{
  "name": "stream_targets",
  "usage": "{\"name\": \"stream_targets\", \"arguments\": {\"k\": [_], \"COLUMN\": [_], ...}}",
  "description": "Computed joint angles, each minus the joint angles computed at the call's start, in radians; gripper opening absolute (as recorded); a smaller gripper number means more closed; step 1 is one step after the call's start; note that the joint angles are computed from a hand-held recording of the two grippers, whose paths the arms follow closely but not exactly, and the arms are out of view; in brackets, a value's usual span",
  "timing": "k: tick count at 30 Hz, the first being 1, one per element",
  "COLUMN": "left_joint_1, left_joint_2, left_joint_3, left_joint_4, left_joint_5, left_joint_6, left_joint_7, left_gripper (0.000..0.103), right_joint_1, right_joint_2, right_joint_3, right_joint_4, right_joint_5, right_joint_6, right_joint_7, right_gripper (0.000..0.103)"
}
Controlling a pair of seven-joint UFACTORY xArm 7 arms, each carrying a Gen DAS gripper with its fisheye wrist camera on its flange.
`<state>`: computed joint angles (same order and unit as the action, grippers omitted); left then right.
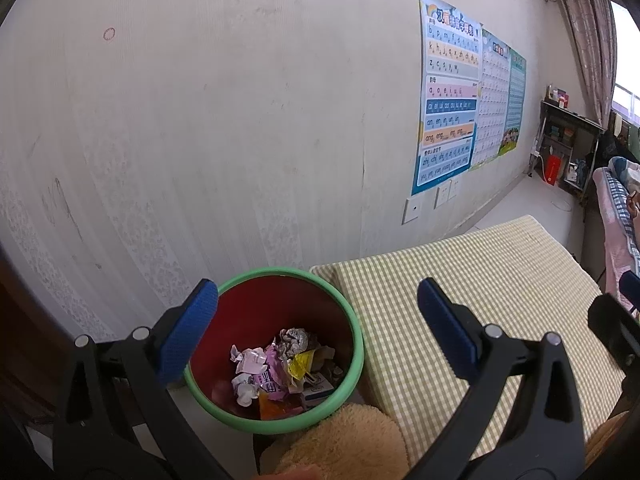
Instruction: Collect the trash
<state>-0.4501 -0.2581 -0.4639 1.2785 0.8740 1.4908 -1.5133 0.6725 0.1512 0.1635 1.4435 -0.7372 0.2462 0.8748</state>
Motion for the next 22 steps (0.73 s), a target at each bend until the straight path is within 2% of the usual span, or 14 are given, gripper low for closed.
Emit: {"name": "stream_targets", "arguments": {"k": [12,16,18,22], "left_joint_1": [-0.003,-0.003,-0.004,0.008], "left_joint_2": [-0.009,-0.005,-0.017,-0.068], "left_joint_3": [-0.004,0.000,0.026,0.054], "left_joint_4": [-0.017,-0.022,-0.048,-0.142], "left_joint_5": [0.010,0.003,-0.036,-0.107], "left_joint_6": [-0.014,-0.030,-0.080,-0.203], "left_joint_7": [-0.004,0.011,0.023,0.030], "left_gripper": [0.097,0.097,0.098,0.098], "right_joint_1": [0.003,-0.005,-0.010,-0.015], "right_joint_2": [0.011,0.032,0.052,0.103], "right_joint_3": [-0.004,-0.001,-0.008,-0.078], "right_joint_4": [0.007,0.015,0.017,0.036], "right_joint_5": [0.006,0.052,0.086,0.026], "right_joint_6": [0.007,0.029,0.065,0.201], "right_joint_7": [0.000,-0.030,-0.051,0.013], "right_gripper": [0.096,0.096,0.096,0.096]}}
